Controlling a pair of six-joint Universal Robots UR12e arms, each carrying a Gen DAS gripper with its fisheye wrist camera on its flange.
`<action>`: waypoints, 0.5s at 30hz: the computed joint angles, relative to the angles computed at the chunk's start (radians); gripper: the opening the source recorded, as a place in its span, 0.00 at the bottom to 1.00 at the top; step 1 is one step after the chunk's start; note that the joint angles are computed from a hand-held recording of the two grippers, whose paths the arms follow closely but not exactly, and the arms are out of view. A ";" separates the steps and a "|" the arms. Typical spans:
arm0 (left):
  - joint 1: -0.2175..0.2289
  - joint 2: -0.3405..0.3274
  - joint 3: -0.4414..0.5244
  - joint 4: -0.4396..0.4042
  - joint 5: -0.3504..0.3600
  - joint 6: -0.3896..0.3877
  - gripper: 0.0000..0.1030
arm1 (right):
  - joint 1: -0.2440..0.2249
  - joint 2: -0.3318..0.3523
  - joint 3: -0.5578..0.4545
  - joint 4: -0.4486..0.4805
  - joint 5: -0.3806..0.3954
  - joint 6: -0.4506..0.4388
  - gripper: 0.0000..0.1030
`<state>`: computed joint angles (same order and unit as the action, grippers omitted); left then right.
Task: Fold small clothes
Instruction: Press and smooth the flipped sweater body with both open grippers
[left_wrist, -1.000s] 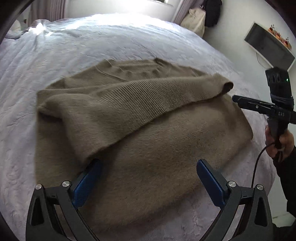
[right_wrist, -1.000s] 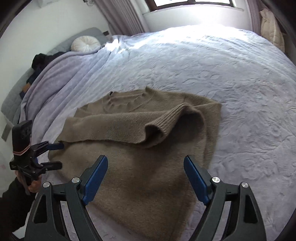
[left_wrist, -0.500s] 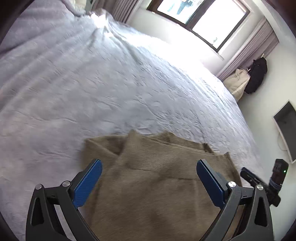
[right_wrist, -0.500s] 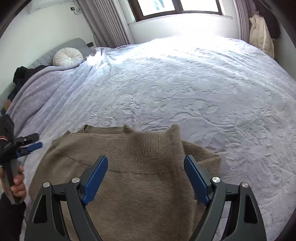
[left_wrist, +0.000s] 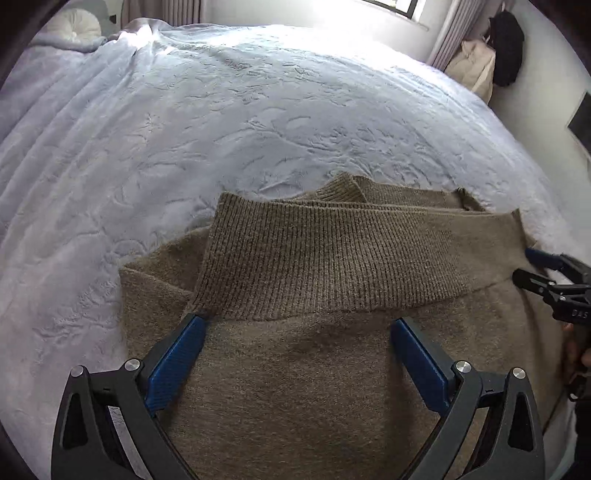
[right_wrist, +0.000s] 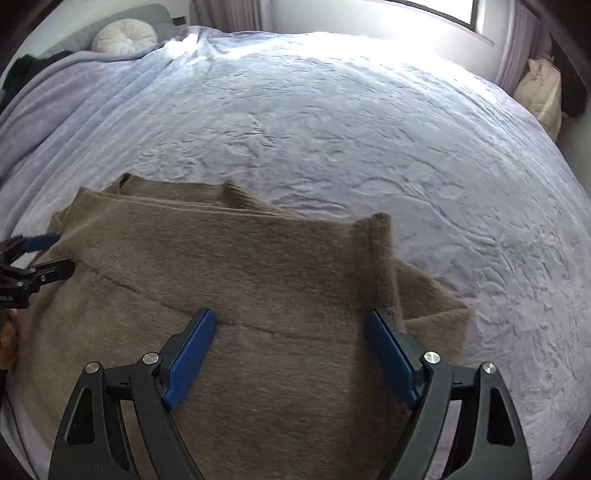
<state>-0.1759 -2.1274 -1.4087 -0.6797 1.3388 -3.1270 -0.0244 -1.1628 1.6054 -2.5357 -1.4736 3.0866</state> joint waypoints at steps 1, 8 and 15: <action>0.006 0.010 -0.014 0.015 -0.015 -0.005 0.99 | -0.017 -0.008 0.014 -0.010 0.045 0.011 0.84; -0.020 0.106 -0.120 0.141 0.088 -0.052 0.99 | 0.011 -0.077 0.069 -0.071 -0.051 0.068 0.85; -0.117 0.081 -0.121 0.100 0.370 -0.010 0.99 | 0.127 -0.055 0.059 -0.022 -0.102 -0.037 0.85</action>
